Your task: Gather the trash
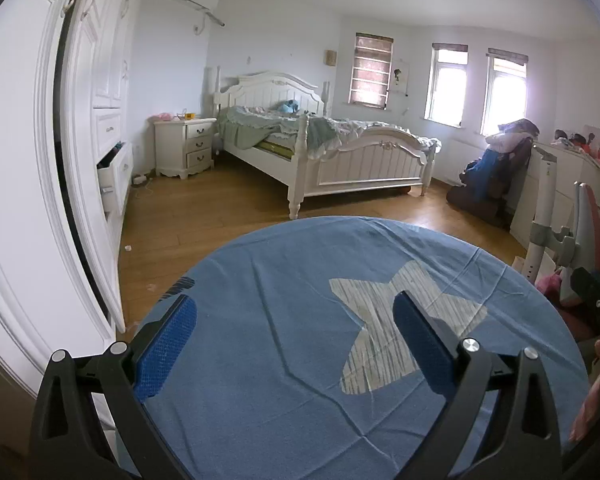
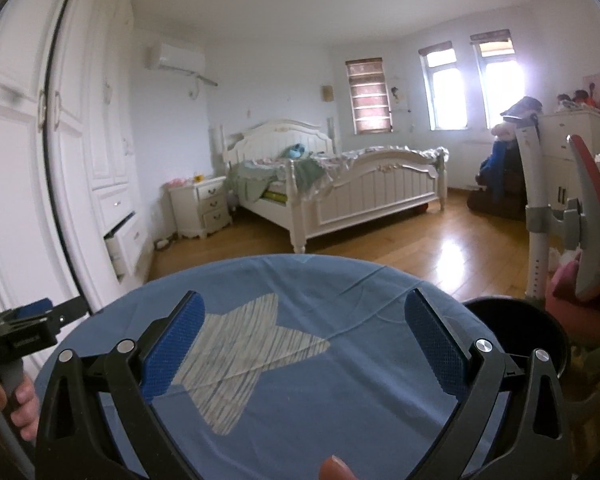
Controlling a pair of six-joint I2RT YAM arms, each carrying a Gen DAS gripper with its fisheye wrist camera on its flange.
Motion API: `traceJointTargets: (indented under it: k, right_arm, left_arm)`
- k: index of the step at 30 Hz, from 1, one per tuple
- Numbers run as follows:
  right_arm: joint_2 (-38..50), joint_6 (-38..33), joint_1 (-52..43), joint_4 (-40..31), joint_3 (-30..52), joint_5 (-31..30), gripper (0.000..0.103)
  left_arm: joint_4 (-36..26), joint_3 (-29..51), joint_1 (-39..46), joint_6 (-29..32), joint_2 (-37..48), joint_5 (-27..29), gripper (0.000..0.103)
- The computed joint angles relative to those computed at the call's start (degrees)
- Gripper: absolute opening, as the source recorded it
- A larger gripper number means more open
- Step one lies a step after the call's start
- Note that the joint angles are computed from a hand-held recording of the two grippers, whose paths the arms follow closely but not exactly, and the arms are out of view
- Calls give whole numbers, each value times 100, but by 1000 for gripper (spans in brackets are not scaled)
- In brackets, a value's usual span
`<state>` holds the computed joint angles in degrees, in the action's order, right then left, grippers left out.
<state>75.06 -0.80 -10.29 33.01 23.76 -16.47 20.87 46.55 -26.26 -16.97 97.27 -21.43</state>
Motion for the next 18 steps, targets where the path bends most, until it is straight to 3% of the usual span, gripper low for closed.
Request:
traceJointTargets:
  k: [18]
  right_arm:
    - [-132, -48, -50, -68, -42, -43, 98]
  left_arm:
    - [-10, 0, -75, -9, -8, -99, 98]
